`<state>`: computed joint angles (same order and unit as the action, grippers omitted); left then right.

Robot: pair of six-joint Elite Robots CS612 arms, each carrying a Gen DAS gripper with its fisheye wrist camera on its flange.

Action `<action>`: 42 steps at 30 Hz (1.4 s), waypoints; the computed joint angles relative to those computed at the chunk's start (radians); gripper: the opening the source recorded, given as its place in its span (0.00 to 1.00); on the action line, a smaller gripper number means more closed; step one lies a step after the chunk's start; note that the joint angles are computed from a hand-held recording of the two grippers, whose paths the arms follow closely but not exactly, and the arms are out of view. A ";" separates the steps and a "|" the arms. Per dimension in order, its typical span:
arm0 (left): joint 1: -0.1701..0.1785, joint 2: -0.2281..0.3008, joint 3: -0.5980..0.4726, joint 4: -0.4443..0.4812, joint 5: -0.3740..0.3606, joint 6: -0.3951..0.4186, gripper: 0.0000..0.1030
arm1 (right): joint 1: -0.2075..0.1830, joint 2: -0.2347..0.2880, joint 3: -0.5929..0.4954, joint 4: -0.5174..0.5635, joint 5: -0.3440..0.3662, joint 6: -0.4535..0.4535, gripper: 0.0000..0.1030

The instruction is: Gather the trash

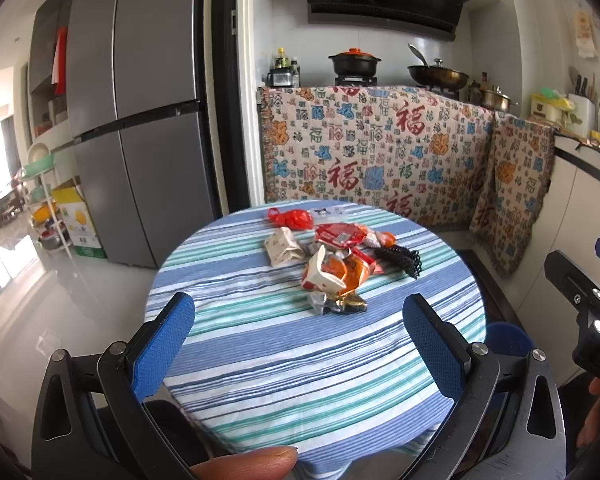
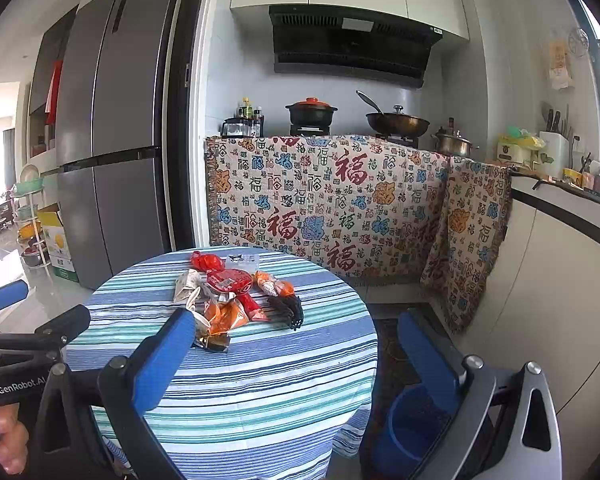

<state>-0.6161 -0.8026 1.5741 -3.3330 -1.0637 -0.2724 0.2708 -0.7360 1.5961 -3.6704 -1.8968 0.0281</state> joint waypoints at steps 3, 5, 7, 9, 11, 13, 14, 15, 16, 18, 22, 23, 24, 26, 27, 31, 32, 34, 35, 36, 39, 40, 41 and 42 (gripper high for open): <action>-0.004 0.002 0.001 0.000 0.004 -0.004 1.00 | -0.001 0.002 0.002 0.000 0.001 0.002 1.00; -0.005 0.002 0.002 -0.001 0.004 -0.004 1.00 | -0.002 0.001 0.004 -0.001 0.001 0.003 1.00; -0.006 0.002 0.003 0.000 0.005 -0.005 1.00 | -0.002 0.001 0.002 0.000 0.001 0.002 1.00; -0.006 0.001 0.003 0.002 0.004 -0.006 1.00 | -0.004 0.001 0.002 0.003 0.004 0.003 1.00; -0.005 0.004 0.001 0.007 0.005 -0.009 1.00 | -0.005 0.003 0.002 0.004 0.004 0.005 1.00; -0.005 0.008 0.000 0.019 0.007 -0.017 1.00 | -0.006 0.005 0.001 0.008 0.007 0.009 1.00; -0.004 0.012 -0.004 0.028 0.008 -0.021 1.00 | -0.006 0.007 -0.005 0.015 0.007 0.011 1.00; -0.004 0.015 -0.005 0.035 0.011 -0.028 1.00 | -0.007 0.009 -0.007 0.018 0.008 0.014 1.00; 0.000 0.020 -0.014 0.048 0.009 -0.034 1.00 | -0.009 0.012 -0.010 0.020 0.010 0.017 1.00; 0.006 0.028 -0.023 0.071 0.008 -0.054 1.00 | -0.012 0.018 -0.018 0.031 0.019 0.027 1.00; 0.019 0.049 -0.051 0.117 0.004 -0.085 1.00 | -0.019 0.034 -0.039 0.056 0.029 0.037 1.00; 0.023 0.056 -0.059 0.129 -0.003 -0.096 1.00 | -0.021 0.039 -0.046 0.061 0.029 0.038 1.00; 0.027 0.062 -0.066 0.137 -0.016 -0.104 1.00 | -0.021 0.045 -0.054 0.067 0.027 0.039 1.00; 0.036 0.078 -0.085 0.158 -0.042 -0.108 1.00 | -0.025 0.059 -0.070 0.076 0.026 0.044 1.00; 0.037 0.086 -0.093 0.167 -0.047 -0.110 1.00 | -0.028 0.065 -0.076 0.081 0.030 0.047 1.00; 0.049 0.118 -0.139 0.212 -0.096 -0.120 1.00 | -0.035 0.093 -0.108 0.117 0.029 0.058 1.00; 0.053 0.128 -0.157 0.228 -0.113 -0.124 1.00 | -0.037 0.100 -0.116 0.125 0.027 0.058 1.00; 0.057 0.149 -0.194 0.259 -0.144 -0.131 1.00 | -0.041 0.115 -0.134 0.133 0.028 0.056 1.00; 0.058 0.160 -0.215 0.276 -0.156 -0.136 1.00 | -0.043 0.124 -0.144 0.134 0.027 0.052 1.00; 0.060 0.173 -0.239 0.298 -0.169 -0.145 1.00 | -0.045 0.133 -0.153 0.136 0.026 0.049 1.00; 0.066 0.215 -0.323 0.380 -0.196 -0.215 1.00 | -0.052 0.152 -0.174 0.159 0.026 0.053 1.00; 0.066 0.232 -0.358 0.418 -0.189 -0.249 1.00 | -0.054 0.157 -0.179 0.169 0.026 0.056 1.00; 0.065 0.250 -0.393 0.455 -0.180 -0.281 1.00 | -0.056 0.162 -0.185 0.181 0.027 0.060 1.00; 0.063 0.269 -0.430 0.488 -0.171 -0.310 1.00 | -0.057 0.166 -0.189 0.191 0.029 0.064 1.00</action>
